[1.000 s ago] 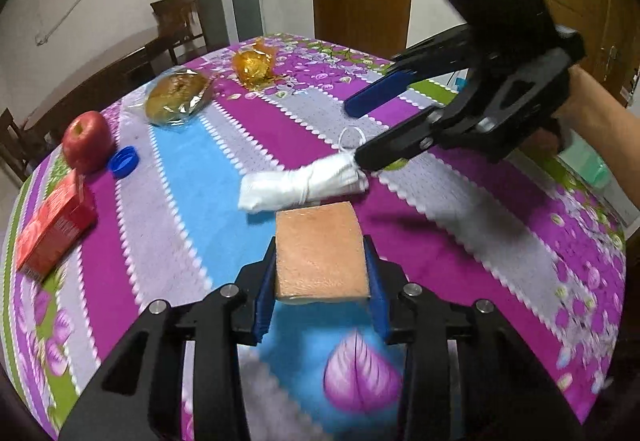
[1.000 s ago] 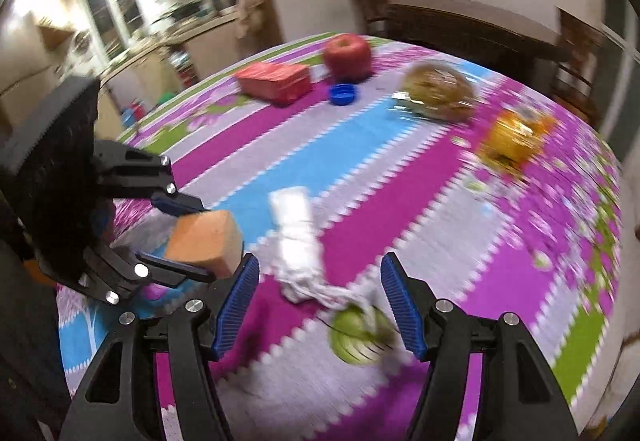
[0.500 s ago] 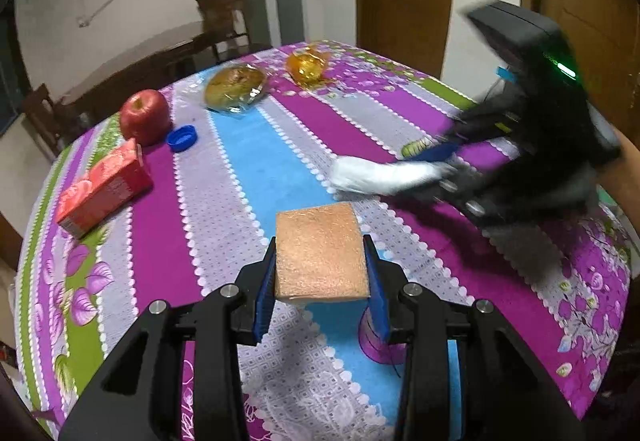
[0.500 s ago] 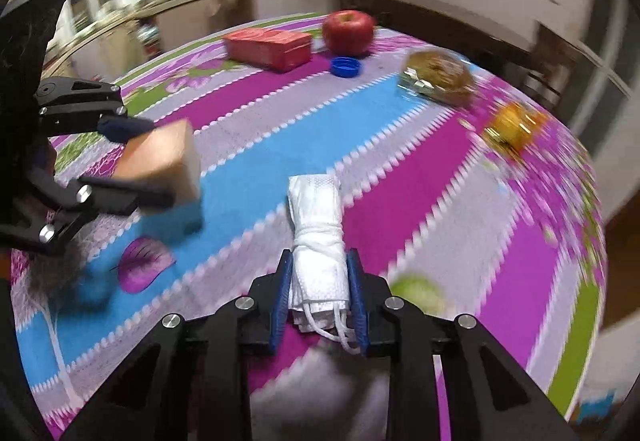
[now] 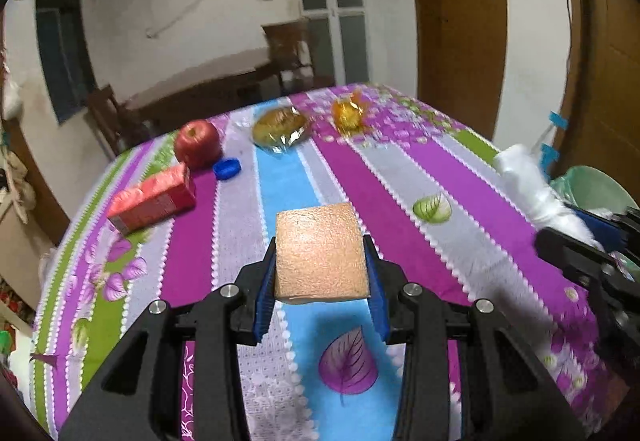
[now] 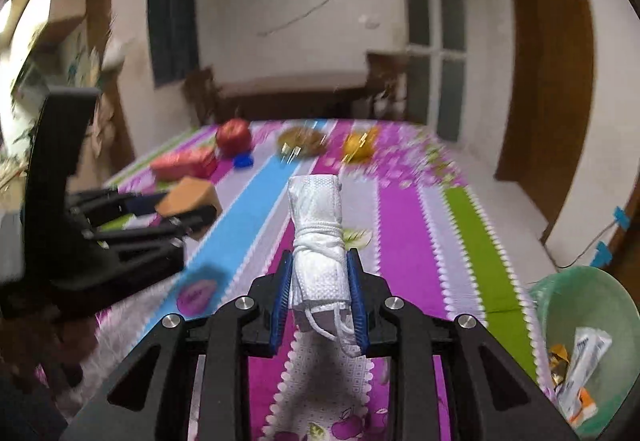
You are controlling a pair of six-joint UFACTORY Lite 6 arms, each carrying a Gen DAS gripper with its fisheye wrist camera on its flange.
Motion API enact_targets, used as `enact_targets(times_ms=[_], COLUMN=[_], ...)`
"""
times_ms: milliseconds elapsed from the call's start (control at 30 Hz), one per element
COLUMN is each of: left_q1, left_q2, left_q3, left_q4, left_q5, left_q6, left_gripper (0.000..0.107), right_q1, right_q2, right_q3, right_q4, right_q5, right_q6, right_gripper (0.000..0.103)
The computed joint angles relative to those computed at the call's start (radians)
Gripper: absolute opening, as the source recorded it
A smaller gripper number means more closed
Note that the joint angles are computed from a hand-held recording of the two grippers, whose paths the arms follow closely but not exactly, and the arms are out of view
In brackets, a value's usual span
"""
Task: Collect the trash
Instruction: 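Grasp the white mask with the right gripper while the left grasps the beige sponge, then carry the white mask and beige sponge over the green bin with both grippers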
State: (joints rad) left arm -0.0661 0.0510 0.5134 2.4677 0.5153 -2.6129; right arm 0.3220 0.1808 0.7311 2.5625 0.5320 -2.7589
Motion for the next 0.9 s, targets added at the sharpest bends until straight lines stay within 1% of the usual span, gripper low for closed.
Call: enact_targets(times_ms=[67, 133, 233, 300, 400, 467, 567, 767, 900], left_q1=[-0.058, -0.093, -0.130, -0.146, -0.181, -0.198, -0.223, -0.305, -0.359], left_q2=[0.002, 0.006, 0.007, 0.022, 0.043, 0.054, 0.083, 0.150, 0.201], left_q3=[0.007, 0.015, 0.032, 0.055, 0.100, 0.126, 0.180, 0.303, 0.393], left_q4=[-0.114, -0.173, -0.232, -0.256, -0.300, -0.315, -0.336, -0.413, -0.458], left_q5=[0.050, 0.081, 0.094, 0.092, 0.101, 0.103, 0.099, 0.105, 0.103], left_q6=[0.058, 0.087, 0.120, 0.139, 0.179, 0.190, 0.211, 0.286, 0.333], left_gripper=[0.037, 0.037, 0.037, 0.037, 0.037, 0.037, 0.037, 0.037, 0.037], right_q1=[0.008, 0.003, 0.001, -0.012, -0.053, -0.108, -0.162, -0.345, -0.498], right_q2=[-0.046, -0.080, -0.124, -0.141, -0.166, -0.175, -0.182, -0.220, -0.241], right_q3=[-0.055, -0.098, -0.151, -0.169, -0.185, -0.180, -0.173, -0.181, -0.177], right_q4=[0.095, 0.119, 0.174, 0.177, 0.149, 0.081, 0.056, -0.060, -0.181], right_q5=[0.038, 0.072, 0.091, 0.104, 0.111, 0.110, 0.115, 0.153, 0.193], right_q6=[-0.071, -0.085, -0.142, -0.143, -0.106, -0.049, -0.026, 0.062, 0.150], right_gripper=[0.028, 0.028, 0.028, 0.028, 0.028, 0.028, 0.028, 0.028, 0.028])
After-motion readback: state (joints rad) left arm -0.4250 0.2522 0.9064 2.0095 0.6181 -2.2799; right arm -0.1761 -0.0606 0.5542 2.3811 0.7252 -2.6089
